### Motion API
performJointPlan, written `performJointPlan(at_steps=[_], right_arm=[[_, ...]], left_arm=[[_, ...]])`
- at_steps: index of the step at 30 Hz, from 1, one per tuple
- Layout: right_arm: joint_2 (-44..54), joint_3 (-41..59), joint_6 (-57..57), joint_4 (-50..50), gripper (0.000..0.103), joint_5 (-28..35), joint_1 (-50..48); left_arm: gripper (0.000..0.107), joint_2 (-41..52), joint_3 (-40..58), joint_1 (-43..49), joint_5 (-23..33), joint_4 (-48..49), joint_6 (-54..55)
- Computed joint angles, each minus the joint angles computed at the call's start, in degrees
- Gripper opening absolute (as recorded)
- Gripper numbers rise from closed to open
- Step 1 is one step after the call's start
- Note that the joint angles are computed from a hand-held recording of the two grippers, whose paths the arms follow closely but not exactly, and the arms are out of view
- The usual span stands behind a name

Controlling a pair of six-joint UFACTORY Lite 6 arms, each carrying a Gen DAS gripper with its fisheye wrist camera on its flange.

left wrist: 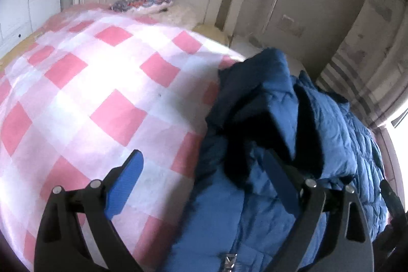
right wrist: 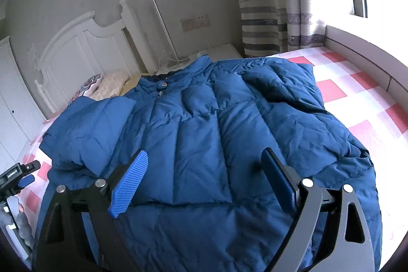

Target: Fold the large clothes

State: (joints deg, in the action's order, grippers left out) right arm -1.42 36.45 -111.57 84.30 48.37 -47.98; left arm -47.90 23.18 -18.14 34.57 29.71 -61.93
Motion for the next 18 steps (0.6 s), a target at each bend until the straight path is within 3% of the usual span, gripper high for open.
performJointPlan(at_steps=[2,7,9,12,18], right_arm=[[-0.1,0.0,-0.1,0.0,0.087,-0.4,0.4],[-0.1,0.0,0.1,-0.2,0.087,-0.5,0.4],[-0.5,-0.4,-0.1,-0.3,0.087,-0.5,0.5],[-0.9,-0.8,-0.5,-0.2,0.087,-0.7,0.7],[-5.6,-3.4,-1.5,-0.2,0.087,-3.7,4.3]], left_arm=[[0.094,1.1,-0.1,-4.0,0.6,2.8,-3.4],[0.094,3.9,1.2,-18.7,9.5,14.2,-15.0],[0.094,9.6,4.0,-18.5,11.8,16.5,-16.6],[0.094,14.4,4.9,-15.0,10.2,16.3,-15.5],[0.099,15.0,1.2,-14.1,7.7,21.1,-20.0]])
